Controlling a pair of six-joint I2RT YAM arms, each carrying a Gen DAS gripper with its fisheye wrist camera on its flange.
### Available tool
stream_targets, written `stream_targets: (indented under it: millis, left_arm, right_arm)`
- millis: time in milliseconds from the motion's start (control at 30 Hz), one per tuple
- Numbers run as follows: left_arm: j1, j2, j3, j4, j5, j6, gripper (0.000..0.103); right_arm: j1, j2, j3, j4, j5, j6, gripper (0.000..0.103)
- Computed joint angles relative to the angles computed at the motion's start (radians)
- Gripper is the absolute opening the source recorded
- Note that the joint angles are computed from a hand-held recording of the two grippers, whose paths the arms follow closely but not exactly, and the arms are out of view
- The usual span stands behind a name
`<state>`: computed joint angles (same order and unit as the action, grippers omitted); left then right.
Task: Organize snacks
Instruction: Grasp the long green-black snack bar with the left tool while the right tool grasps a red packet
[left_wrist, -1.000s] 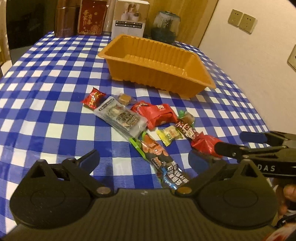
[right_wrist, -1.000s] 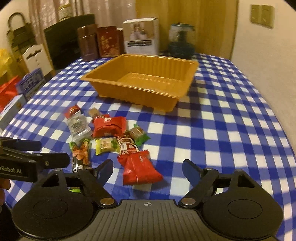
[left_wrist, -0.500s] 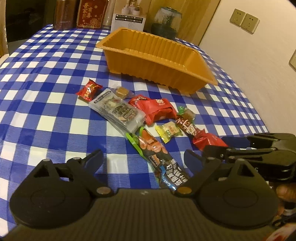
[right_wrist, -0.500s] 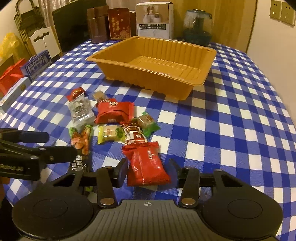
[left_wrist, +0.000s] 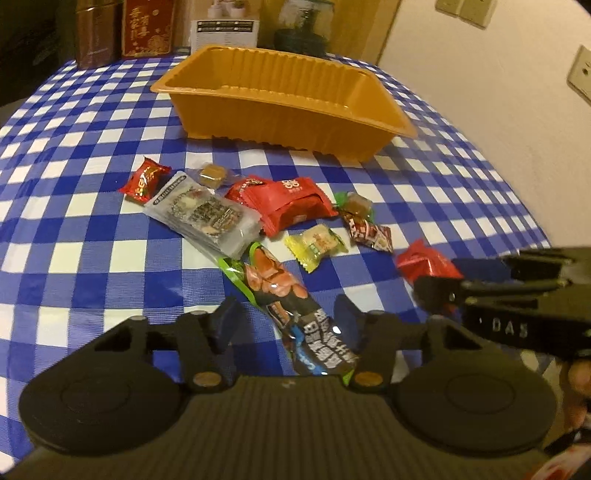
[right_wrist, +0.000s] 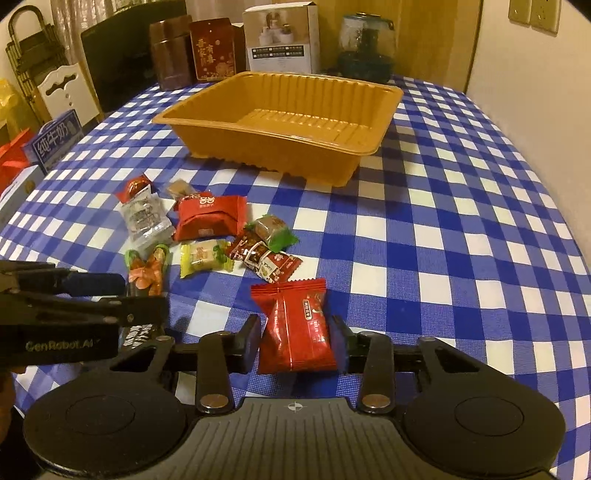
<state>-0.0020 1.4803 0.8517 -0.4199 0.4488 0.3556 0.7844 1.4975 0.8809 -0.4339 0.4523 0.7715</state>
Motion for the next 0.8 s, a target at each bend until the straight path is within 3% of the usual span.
stream_targets:
  millis: [67,167,233,300,800]
  left_arm:
    - [0.008,-0.007,0.008,-0.019,-0.012,0.039,0.034]
    - [0.033,-0.015,0.013,-0.043,-0.020,0.084,0.032]
    - [0.048,-0.018,0.013,-0.052,-0.014,0.101,0.032]
    - [0.058,-0.020,0.011,-0.049,-0.011,0.116,0.032]
    - [0.070,-0.021,0.006,-0.033,-0.033,0.099,0.035]
  right_arm:
    - [0.001,0.000,0.000,-0.001,0.006,0.014,0.041]
    - [-0.001,-0.001,0.003,-0.009,0.006,0.035,0.044]
    - [-0.004,0.002,0.005,-0.014,0.006,0.046,0.057]
    - [-0.004,0.004,0.004,-0.007,0.008,0.055,0.060]
    - [-0.012,0.064,0.035,0.005,-0.013,0.028,0.057]
